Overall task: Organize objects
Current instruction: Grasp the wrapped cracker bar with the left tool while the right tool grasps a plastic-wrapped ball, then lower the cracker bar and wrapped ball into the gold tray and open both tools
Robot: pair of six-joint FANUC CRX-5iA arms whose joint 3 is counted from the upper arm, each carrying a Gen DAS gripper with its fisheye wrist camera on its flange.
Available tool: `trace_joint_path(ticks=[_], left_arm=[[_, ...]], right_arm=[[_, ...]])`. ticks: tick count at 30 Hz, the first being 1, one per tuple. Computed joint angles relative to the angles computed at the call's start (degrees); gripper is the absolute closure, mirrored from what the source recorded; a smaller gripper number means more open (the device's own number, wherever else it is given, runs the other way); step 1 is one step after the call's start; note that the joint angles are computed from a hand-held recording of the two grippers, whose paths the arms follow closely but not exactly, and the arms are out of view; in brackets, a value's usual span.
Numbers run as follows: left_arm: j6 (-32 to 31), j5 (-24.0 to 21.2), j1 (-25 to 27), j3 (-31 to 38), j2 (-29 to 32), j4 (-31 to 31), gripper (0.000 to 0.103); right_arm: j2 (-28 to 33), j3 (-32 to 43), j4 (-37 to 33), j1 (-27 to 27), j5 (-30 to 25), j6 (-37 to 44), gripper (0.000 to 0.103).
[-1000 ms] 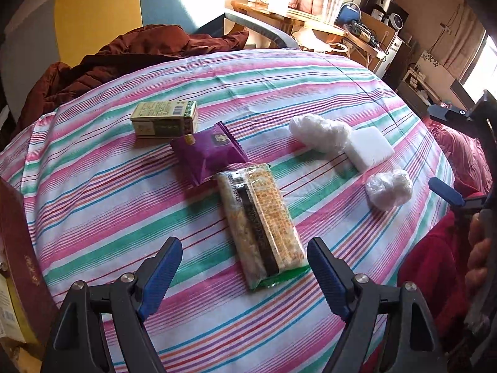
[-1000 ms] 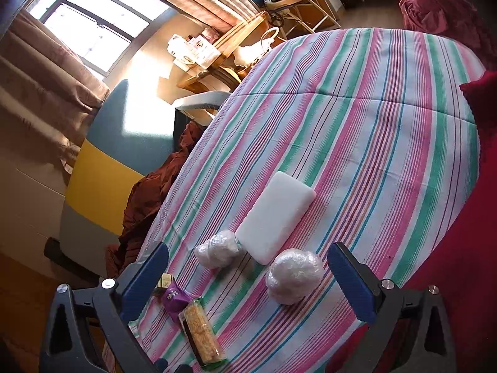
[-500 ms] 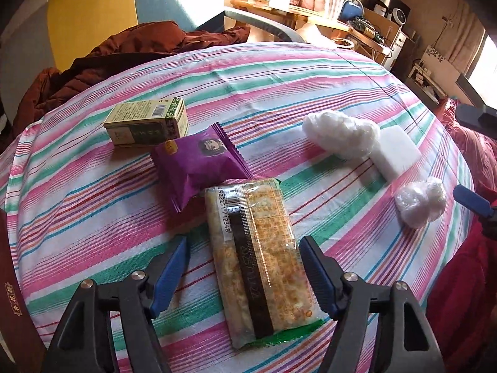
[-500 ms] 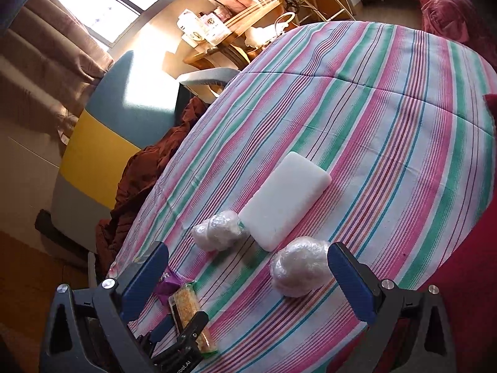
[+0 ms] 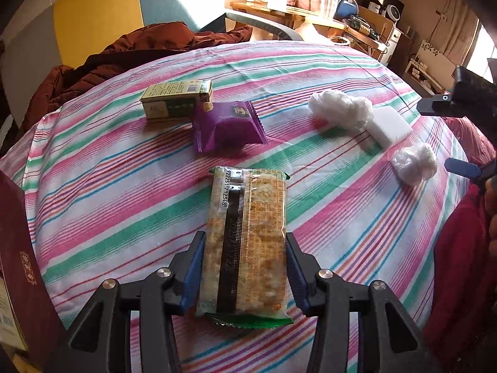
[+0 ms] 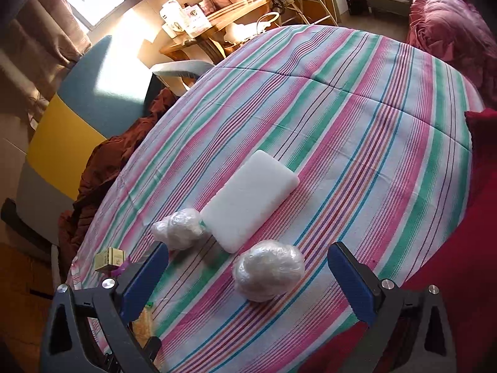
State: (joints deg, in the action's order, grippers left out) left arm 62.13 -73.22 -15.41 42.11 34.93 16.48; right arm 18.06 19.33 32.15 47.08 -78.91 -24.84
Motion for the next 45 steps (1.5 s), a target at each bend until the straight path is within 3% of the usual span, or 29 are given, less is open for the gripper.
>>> trace_joint_path(ticks=[9, 11, 15, 17, 18, 26, 30, 36, 45], left_arm=[[-4.21, 4.98, 2.78, -12.57, -7.26, 4.06, 0.054], [-4.83, 5.29, 3.13, -13.43, -7.62, 4.91, 0.054], [-4.98, 5.16, 3.39, -13.71, -7.53, 5.88, 0.054], [-5.86, 5.37, 3.50, -14.18, -7.76, 6.18, 0.054], [-6.29, 5.61, 3.54, -14.47, -7.87, 6.41, 0.054], [-6.09, 6.12, 3.49, -14.95, -8.42, 5.82, 0.055], [-4.78, 5.91, 3.96, -15.42, -9.58, 4.98, 0.055], [-6.81, 10.01, 6.49, -20.97, -15.36, 8.09, 0.055], [-6.32, 16.36, 10.90, -25.06, -21.92, 9.79, 0.055]], right_arm=[[7.53, 12.32, -7.35, -1.55, -10.15, 12.80, 0.000], [9.01, 14.51, -9.41, -2.07, -11.93, 15.24, 0.005], [10.67, 17.07, -12.82, -2.79, -13.36, 18.98, 0.044], [10.82, 17.28, -12.60, -2.60, -13.49, 19.65, 0.049], [10.80, 17.19, -11.90, -2.35, -13.51, 19.81, 0.061], [10.22, 16.51, -8.24, -0.60, -9.44, 24.04, 0.062], [9.06, 15.07, -8.17, -0.56, -4.01, 26.76, 0.062], [11.37, 18.27, -6.96, 0.71, -1.16, 33.25, 0.062], [13.26, 20.68, -6.11, 1.16, -1.89, 36.12, 0.062]])
